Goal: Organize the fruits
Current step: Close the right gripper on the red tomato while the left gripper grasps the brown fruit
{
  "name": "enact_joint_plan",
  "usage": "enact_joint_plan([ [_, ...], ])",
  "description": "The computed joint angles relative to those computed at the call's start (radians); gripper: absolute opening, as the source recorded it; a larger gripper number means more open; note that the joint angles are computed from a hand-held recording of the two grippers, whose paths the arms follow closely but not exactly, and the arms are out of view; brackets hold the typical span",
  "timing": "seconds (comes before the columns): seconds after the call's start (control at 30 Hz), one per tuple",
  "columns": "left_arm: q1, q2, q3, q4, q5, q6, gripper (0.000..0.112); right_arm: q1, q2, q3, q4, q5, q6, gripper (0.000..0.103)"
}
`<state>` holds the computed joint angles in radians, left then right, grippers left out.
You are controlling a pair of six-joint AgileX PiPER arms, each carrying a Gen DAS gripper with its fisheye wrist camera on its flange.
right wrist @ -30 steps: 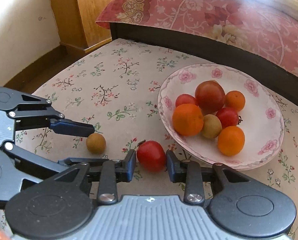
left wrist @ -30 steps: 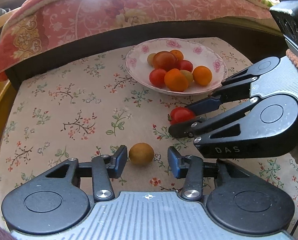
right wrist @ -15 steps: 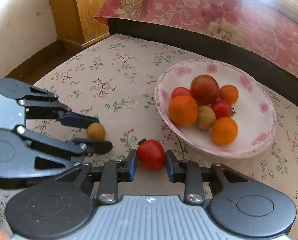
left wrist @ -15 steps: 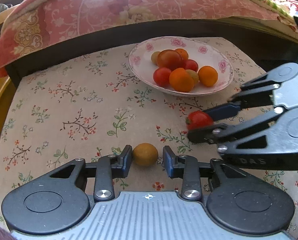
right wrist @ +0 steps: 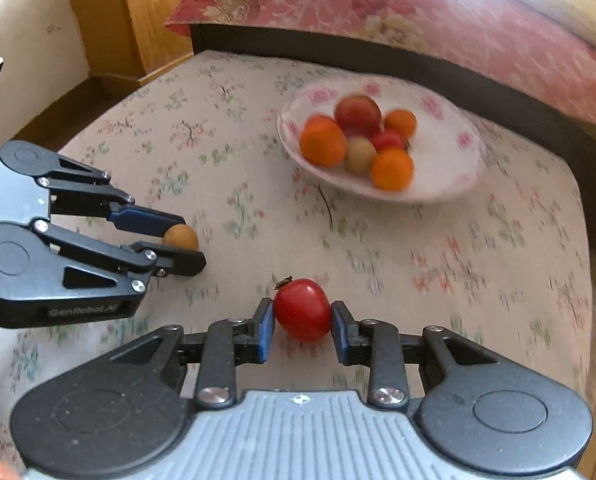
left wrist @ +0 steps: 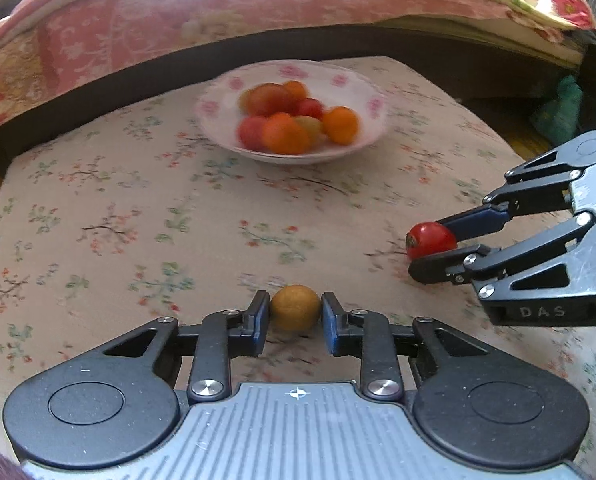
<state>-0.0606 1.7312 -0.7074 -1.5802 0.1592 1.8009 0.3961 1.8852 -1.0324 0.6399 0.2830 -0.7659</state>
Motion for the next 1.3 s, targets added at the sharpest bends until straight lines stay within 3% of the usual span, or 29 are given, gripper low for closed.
enact_joint_plan([
  [0.27, -0.074, -0.002, 0.002, 0.018, -0.017, -0.029, 0.04, 0.003, -0.047, 0.089, 0.005, -0.055, 0.018, 0.034],
  [0.37, -0.078, 0.001, -0.003, 0.07, -0.024, -0.077, 0.042, 0.003, -0.043, 0.091, 0.04, -0.063, -0.022, 0.034],
  [0.53, -0.087, -0.002, -0.005, 0.209, -0.031, -0.205, 0.058, -0.004, -0.035, 0.082, 0.082, -0.059, -0.067, 0.035],
  [0.73, -0.077, 0.004, -0.018, 0.365, -0.014, -0.363, 0.065, -0.013, -0.03, 0.065, 0.066, -0.032, -0.049, 0.035],
  [0.93, -0.074, 0.005, -0.021, 0.379, -0.007, -0.382, 0.065, -0.018, -0.025, 0.061, 0.083, -0.028, -0.062, 0.036],
  [1.3, -0.091, 0.012, -0.033, 0.525, -0.025, -0.536, 0.063, 0.003, -0.02, 0.041, -0.083, -0.025, 0.121, 0.035],
])
